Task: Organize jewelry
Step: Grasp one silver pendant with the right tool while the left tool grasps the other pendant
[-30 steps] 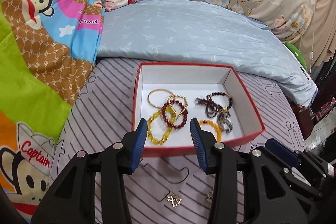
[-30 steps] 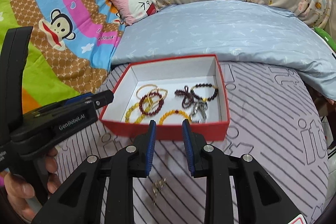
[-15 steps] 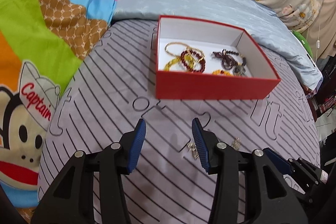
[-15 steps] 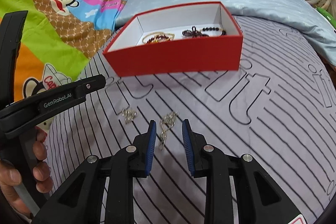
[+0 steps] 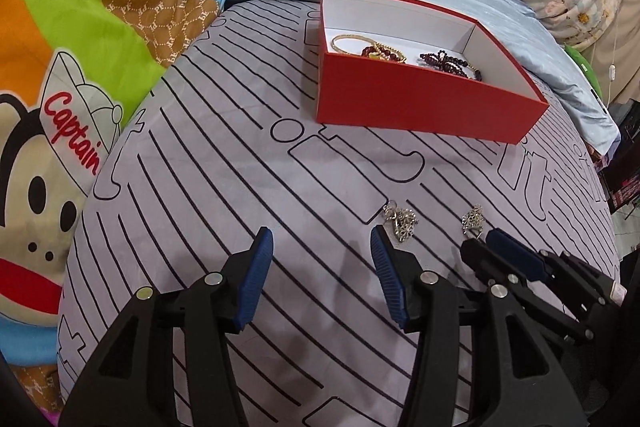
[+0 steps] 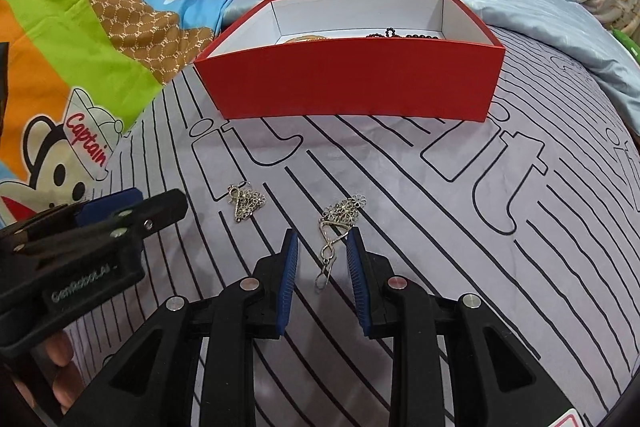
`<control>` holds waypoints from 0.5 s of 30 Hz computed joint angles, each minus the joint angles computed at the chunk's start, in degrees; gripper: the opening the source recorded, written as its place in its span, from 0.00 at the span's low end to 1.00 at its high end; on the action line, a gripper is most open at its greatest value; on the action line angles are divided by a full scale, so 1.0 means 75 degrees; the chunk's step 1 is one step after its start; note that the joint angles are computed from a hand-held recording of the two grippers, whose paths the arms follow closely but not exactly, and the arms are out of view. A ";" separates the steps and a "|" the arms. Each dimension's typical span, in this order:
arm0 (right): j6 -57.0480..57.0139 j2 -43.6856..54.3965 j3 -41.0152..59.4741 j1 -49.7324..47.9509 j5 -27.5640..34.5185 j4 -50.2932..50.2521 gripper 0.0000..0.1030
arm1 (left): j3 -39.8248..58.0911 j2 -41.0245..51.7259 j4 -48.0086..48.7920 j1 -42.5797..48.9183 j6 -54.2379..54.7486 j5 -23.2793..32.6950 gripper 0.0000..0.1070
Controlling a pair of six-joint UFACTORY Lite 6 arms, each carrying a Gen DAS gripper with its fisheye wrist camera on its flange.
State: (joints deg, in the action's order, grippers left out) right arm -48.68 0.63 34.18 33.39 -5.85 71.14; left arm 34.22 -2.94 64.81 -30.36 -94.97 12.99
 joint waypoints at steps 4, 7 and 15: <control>0.0203 0.0251 0.0129 0.0142 -0.0226 -0.0164 0.25 | -0.0133 -0.0057 0.0058 0.0076 -0.0049 -0.0083 0.46; -0.0654 0.0378 0.0270 0.0265 -0.0418 0.0704 0.23 | -0.0173 -0.0038 0.0135 0.0129 -0.0108 -0.0142 0.46; -0.0711 0.0162 0.0088 -0.0098 -0.0203 0.0750 0.06 | -0.0046 0.0136 0.0158 0.0048 -0.0161 -0.0168 0.46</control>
State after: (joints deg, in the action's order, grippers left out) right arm -54.01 1.84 34.84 32.65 -7.37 76.77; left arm 33.88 -1.92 65.99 -30.01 -96.18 11.73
